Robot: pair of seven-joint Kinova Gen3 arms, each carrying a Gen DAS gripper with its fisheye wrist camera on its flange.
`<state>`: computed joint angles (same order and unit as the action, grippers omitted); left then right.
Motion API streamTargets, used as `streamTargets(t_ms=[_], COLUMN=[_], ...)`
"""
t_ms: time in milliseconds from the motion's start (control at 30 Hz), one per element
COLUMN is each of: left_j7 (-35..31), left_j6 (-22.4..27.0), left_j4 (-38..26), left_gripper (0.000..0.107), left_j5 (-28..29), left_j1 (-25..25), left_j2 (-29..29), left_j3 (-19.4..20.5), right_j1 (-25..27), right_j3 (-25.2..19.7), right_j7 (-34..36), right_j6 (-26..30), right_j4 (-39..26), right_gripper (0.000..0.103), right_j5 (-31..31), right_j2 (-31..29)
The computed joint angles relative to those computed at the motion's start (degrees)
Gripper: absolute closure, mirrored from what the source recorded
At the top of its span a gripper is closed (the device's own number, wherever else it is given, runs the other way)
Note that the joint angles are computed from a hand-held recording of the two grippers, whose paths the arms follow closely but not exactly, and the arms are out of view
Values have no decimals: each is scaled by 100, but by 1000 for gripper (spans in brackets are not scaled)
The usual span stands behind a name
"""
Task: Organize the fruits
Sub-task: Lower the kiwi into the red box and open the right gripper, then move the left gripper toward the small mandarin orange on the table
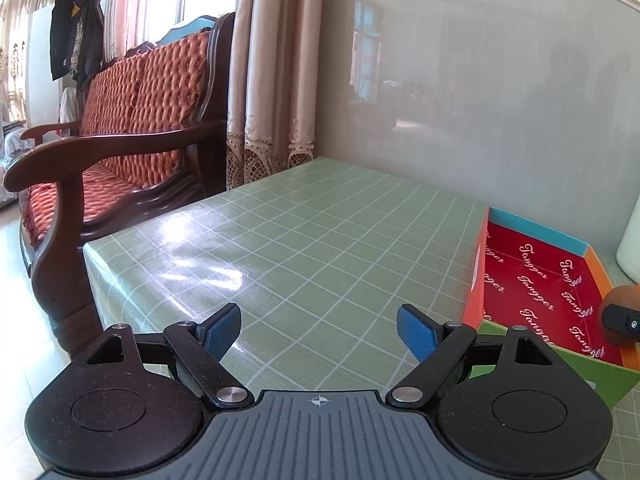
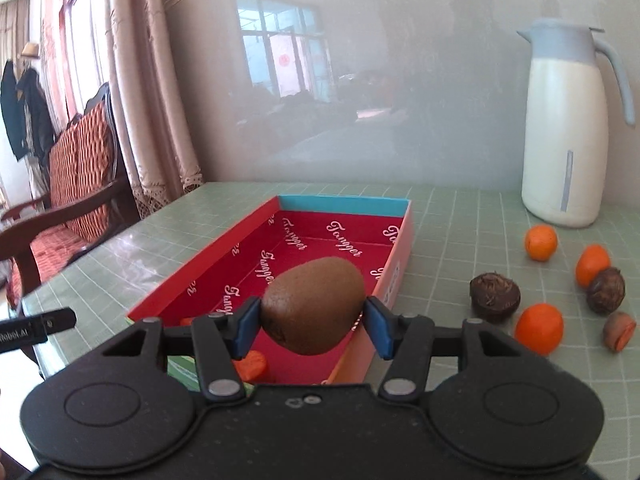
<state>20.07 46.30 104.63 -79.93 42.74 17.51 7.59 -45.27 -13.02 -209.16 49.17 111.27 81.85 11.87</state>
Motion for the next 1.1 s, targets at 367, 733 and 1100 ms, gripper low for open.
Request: streamTargets(t_ms=[367,733,1100], left_j7=[-173,-440,-1508], left_j6=[-29,-437,-1197], left_j4=[-93,-308,-1059], left_gripper=[23,23,23], left_j5=[62,-73,-6], left_j1=[51,253,702], left_j2=[44,163,494], left_j3=[10,35,187], right_j1=[-49,-194,-85], right_j3=[-65,-209,-402], right_j7=[-246,-838,-1685], right_j6=[170,1696,3298], right_j4=[123,382,852], right_gripper=[52,12,1], right_j5=[144,-506,-1750], right_j2=[-101,-364,-871])
